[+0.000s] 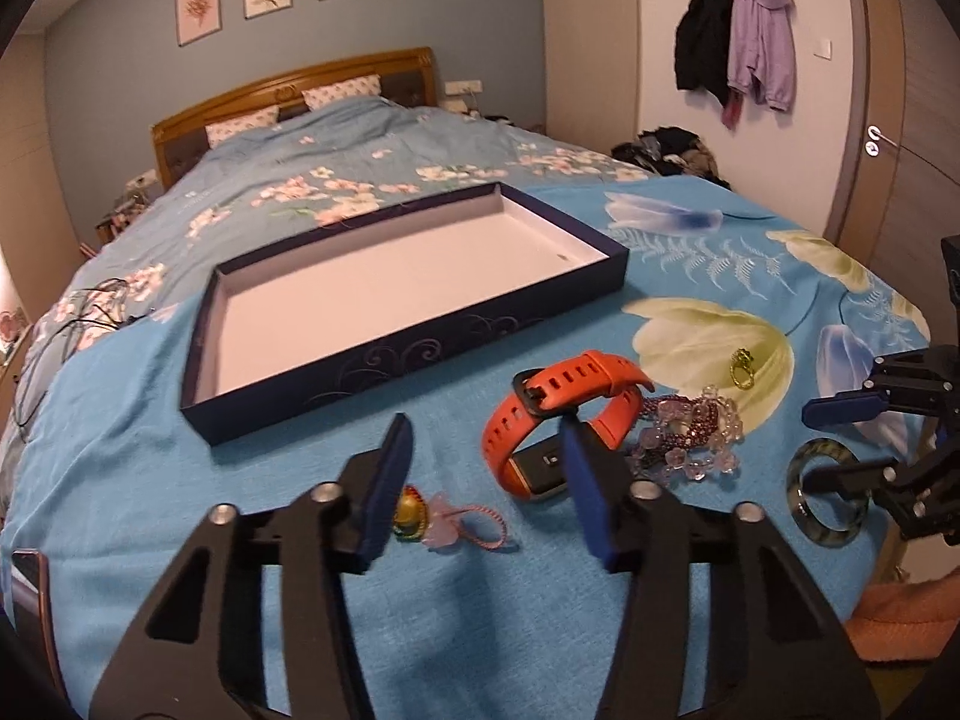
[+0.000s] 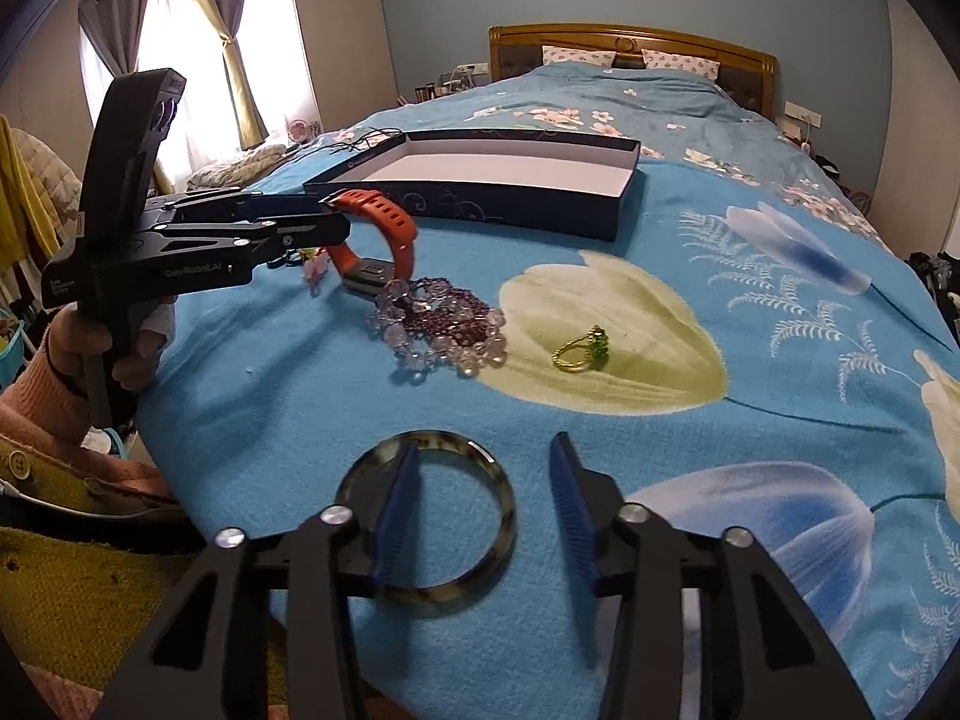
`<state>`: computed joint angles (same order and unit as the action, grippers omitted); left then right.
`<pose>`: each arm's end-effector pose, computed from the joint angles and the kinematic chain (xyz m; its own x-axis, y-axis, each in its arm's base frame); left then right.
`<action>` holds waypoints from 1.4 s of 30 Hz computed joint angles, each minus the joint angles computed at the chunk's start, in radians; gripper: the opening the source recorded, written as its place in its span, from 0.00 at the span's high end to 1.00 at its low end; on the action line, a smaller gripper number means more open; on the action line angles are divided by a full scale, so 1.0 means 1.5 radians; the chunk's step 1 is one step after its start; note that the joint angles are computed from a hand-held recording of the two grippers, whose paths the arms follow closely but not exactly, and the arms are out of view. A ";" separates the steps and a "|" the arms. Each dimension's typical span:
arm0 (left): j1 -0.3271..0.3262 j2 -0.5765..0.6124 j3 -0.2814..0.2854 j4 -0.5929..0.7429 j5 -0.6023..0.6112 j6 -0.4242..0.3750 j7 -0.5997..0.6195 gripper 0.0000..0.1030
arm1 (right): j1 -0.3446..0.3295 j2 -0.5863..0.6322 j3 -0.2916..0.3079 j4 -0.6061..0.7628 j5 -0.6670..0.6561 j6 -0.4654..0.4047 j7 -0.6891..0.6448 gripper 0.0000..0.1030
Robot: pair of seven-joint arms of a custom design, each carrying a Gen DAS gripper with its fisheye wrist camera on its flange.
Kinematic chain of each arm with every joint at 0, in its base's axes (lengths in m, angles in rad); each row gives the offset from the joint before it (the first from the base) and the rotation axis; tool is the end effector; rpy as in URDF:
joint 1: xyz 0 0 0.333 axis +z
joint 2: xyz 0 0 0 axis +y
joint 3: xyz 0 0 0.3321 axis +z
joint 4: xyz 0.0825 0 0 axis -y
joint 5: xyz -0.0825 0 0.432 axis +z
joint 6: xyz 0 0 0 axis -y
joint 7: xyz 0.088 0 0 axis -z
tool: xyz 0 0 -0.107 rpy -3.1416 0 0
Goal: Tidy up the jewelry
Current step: 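Grasp the tortoiseshell bangle with the right tool while the left tool grasps the orange watch, then carry the bangle and watch into the box and open both tools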
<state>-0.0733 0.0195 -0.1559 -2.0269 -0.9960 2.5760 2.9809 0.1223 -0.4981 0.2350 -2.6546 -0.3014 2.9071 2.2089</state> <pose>0.6239 -0.1305 0.4843 -0.7788 -0.6260 -0.0390 -0.3806 0.5211 -0.7640 0.4216 0.1791 0.4655 0.0328 -0.9965 -0.0769 -0.7218 0.0296 -0.6915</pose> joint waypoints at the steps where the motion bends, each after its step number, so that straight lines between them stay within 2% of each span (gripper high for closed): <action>1: 0.001 0.004 0.001 0.006 0.012 -0.012 -0.012 0.65 | -0.006 -0.001 0.004 0.002 -0.005 -0.006 0.002 0.69; 2: 0.003 0.007 0.002 0.010 0.024 -0.023 -0.024 0.75 | -0.009 0.001 0.004 0.004 -0.009 -0.009 0.001 0.74; 3: 0.004 0.012 0.002 0.017 0.038 -0.031 -0.039 0.83 | -0.007 0.000 0.002 0.004 -0.010 -0.009 -0.001 0.83; 5: 0.007 0.020 0.001 0.028 0.051 -0.047 -0.058 0.87 | 0.003 0.002 -0.012 0.004 -0.004 -0.007 -0.014 0.94; 15: 0.037 0.048 0.001 0.092 0.081 -0.152 -0.143 0.93 | 0.014 0.005 -0.042 0.008 0.040 0.047 -0.059 0.94; 20: 0.051 0.062 0.002 0.130 0.085 -0.192 -0.180 0.94 | -0.014 0.031 -0.033 0.040 0.040 0.081 -0.077 0.94; 28: 0.071 0.122 -0.006 0.235 0.111 -0.212 -0.247 0.94 | -0.083 0.119 -0.002 0.143 0.001 0.132 -0.105 0.94; 31: 0.073 0.164 -0.013 0.293 0.144 -0.212 -0.294 0.94 | -0.088 0.177 -0.013 0.208 -0.010 0.126 -0.119 0.94; 35: 0.079 0.236 -0.029 0.392 0.196 -0.230 -0.365 0.94 | -0.042 0.246 -0.068 0.287 0.012 0.113 -0.160 0.94; 39: 0.075 0.326 -0.042 0.518 0.261 -0.260 -0.451 0.94 | -0.021 0.309 -0.101 0.364 -0.003 0.085 -0.165 0.94; 42: 0.067 0.397 -0.052 0.617 0.307 -0.287 -0.510 0.94 | 0.002 0.355 -0.127 0.419 0.025 0.062 -0.198 0.94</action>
